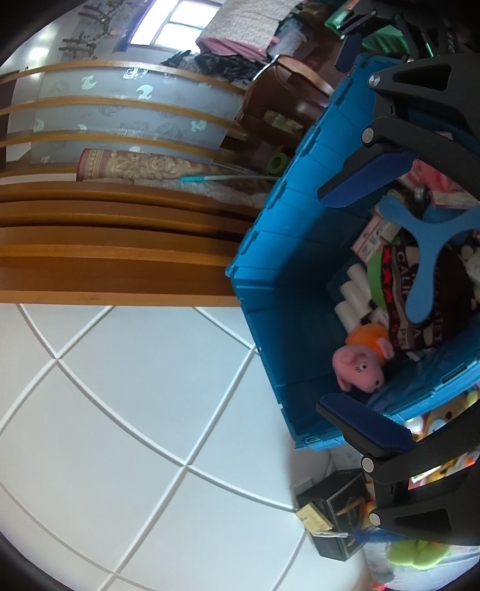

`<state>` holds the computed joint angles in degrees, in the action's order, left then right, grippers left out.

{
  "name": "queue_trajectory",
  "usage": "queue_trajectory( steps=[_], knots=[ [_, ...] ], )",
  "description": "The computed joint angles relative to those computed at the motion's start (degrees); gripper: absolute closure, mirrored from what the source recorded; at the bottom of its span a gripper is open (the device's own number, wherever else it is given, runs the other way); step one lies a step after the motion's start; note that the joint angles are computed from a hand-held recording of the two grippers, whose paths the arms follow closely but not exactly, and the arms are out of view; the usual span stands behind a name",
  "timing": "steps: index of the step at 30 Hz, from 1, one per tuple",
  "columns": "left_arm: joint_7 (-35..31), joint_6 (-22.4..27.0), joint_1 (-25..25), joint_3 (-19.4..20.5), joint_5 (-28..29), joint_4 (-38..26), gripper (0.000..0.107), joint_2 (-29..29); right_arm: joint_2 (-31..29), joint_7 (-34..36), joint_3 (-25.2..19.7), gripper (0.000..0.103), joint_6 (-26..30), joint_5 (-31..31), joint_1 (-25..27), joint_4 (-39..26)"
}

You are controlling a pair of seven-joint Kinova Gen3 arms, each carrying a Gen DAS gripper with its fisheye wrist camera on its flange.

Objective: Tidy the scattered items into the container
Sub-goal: 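Open both tools to drop the sock and boomerang into the bin, then move both tools back toward the items on the bed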

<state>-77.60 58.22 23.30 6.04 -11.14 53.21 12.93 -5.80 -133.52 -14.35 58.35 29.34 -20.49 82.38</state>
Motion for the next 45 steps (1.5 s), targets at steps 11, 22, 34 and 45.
queue_trajectory(
  steps=[11,22,34,45],
  knots=[
    [2.7,-1.5,-4.1,-0.2,-1.1,10.5,0.005,-8.0,0.9,-1.1,-2.6,0.002,0.2,1.7,-3.3,-1.3],
    [1.3,-3.5,-13.2,-0.8,4.1,24.5,0.005,-17.9,6.0,-1.6,-4.0,0.002,1.5,6.4,-12.3,-6.9],
    [-10.0,-5.1,-25.3,-12.0,14.8,39.2,0.005,-28.4,19.7,3.2,-1.8,0.002,8.3,10.0,-29.2,-23.7],
    [-28.7,-4.6,-36.2,-28.9,22.7,46.2,0.005,-27.0,32.0,5.9,4.7,0.002,17.2,9.0,-42.5,-42.2]
  ],
)
